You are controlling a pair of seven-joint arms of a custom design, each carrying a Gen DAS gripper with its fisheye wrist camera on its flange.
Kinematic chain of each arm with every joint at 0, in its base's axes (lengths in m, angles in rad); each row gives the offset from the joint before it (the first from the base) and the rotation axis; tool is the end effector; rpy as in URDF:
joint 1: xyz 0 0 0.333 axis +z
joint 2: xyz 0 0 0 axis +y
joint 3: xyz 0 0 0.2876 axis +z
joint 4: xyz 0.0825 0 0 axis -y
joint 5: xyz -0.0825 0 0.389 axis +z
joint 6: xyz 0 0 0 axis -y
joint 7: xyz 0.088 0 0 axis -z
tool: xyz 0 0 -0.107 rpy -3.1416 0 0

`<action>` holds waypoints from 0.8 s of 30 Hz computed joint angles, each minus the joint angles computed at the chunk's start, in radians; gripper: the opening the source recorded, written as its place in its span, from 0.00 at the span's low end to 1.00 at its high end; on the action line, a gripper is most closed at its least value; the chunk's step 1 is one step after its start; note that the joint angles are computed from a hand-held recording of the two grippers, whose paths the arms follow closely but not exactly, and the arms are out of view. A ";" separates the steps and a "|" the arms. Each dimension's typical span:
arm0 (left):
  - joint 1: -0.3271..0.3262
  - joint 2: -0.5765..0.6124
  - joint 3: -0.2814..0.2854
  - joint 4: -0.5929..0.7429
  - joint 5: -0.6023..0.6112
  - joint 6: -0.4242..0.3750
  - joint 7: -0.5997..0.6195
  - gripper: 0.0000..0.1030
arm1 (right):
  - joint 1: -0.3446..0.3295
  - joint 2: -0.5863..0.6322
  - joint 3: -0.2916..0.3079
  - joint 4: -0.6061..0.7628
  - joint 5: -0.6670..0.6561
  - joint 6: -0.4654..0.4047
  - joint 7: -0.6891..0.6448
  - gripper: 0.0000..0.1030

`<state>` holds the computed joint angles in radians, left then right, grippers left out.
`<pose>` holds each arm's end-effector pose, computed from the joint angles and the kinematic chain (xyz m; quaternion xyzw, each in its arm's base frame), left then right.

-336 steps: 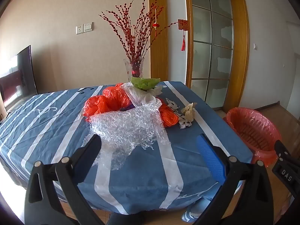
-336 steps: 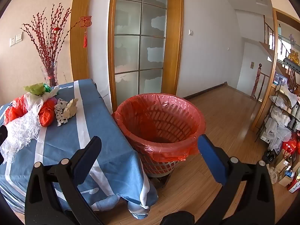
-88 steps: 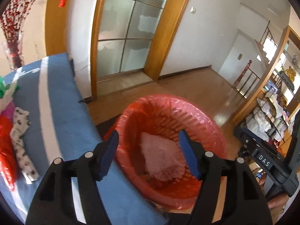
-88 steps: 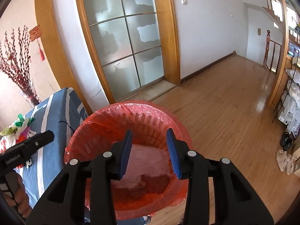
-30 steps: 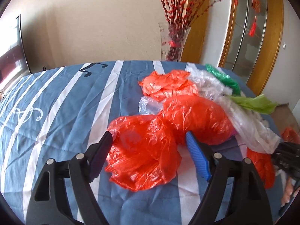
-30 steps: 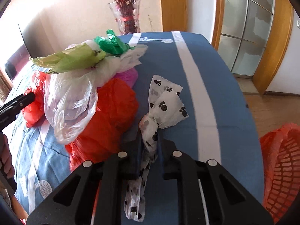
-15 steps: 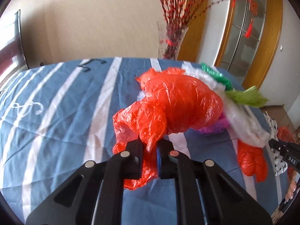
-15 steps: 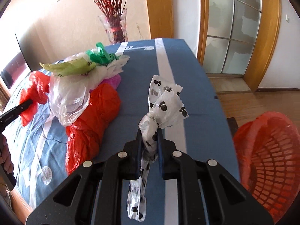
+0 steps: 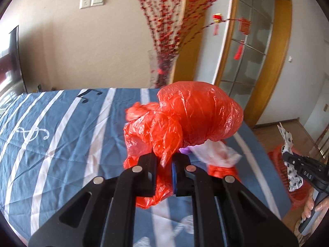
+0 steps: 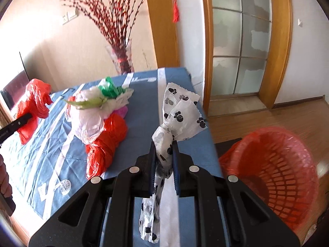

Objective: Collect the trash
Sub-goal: 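Carry red bag and dotted paper to the wastebasket and release both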

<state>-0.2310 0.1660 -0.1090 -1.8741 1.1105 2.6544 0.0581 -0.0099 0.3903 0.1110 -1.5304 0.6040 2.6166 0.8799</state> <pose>0.5958 -0.2338 0.4513 -0.7250 0.5199 -0.3096 0.3289 0.7126 0.0471 0.4832 -0.7482 0.5247 -0.1696 0.3690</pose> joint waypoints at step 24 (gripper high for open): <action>-0.202 0.377 0.031 0.460 -0.347 0.081 0.399 0.11 | -0.077 -0.118 -0.060 -0.118 0.166 0.099 -0.092 0.15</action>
<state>-0.4330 0.5428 -0.0779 -1.4144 0.7636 2.7358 0.4566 -0.0866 0.2726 0.0509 -1.6480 0.7699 2.7152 0.7877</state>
